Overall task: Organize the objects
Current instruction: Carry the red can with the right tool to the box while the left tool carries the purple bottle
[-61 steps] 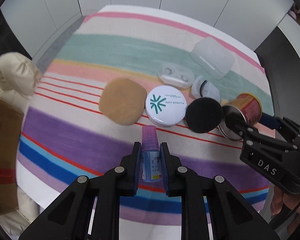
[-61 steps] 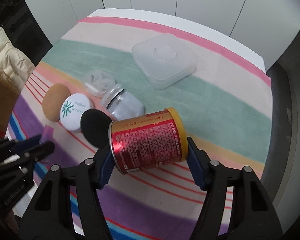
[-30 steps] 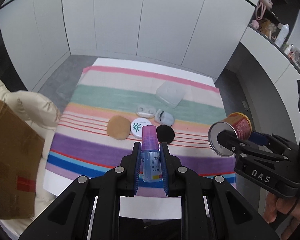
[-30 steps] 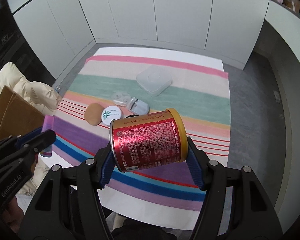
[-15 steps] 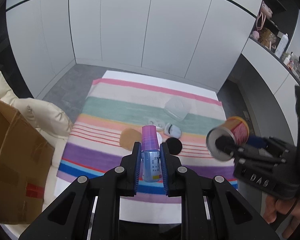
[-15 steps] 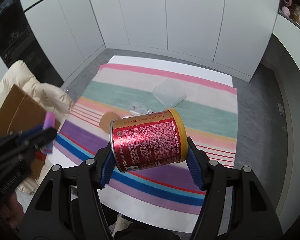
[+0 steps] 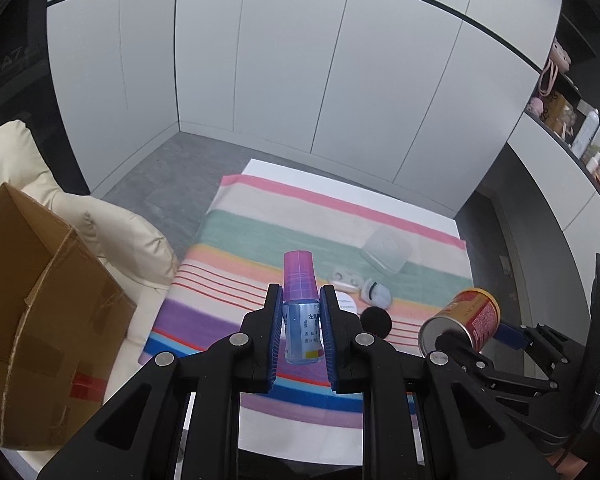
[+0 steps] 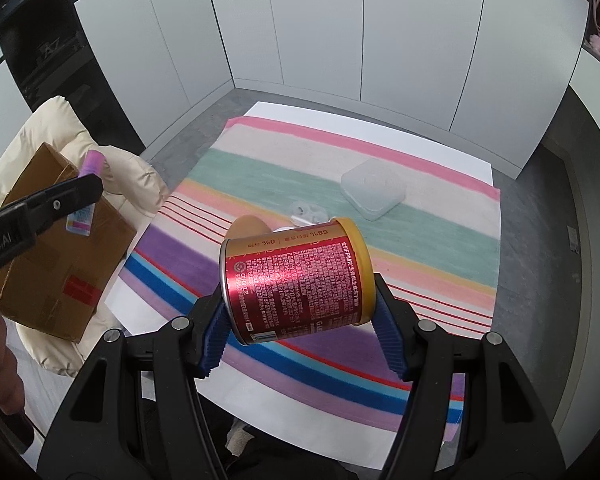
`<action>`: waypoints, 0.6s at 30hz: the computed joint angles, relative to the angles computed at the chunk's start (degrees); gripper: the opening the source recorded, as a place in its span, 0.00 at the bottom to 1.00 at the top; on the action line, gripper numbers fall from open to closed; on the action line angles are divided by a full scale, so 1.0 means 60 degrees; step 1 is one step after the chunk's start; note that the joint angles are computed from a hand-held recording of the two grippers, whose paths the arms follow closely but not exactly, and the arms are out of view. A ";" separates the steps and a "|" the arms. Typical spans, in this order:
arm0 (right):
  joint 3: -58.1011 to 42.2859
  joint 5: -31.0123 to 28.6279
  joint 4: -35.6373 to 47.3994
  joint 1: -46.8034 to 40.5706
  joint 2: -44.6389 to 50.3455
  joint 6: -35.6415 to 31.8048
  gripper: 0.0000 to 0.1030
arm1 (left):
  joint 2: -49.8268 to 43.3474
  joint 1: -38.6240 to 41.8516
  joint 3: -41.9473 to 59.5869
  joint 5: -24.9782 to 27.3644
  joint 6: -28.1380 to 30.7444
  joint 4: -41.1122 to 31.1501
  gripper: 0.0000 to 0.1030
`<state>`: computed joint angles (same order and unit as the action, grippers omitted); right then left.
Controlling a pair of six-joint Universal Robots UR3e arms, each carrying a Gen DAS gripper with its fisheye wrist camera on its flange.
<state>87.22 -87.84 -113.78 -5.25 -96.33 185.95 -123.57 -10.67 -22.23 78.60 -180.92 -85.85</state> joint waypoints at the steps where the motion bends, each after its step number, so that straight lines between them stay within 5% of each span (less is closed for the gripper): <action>1: 0.0004 -0.0006 -0.0046 0.0010 -0.0011 0.0018 0.64 | 0.0024 0.0014 -0.0038 -0.0001 -0.0009 0.0022 0.18; 18: -0.1735 -0.0351 -0.0302 0.1051 0.1583 0.0747 0.64 | 0.1764 0.1206 -0.2874 -0.0288 0.0489 0.1297 0.18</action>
<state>76.81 -89.95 -115.60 1.06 -86.83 190.43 -112.99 -3.44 -39.47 76.87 -177.99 -78.07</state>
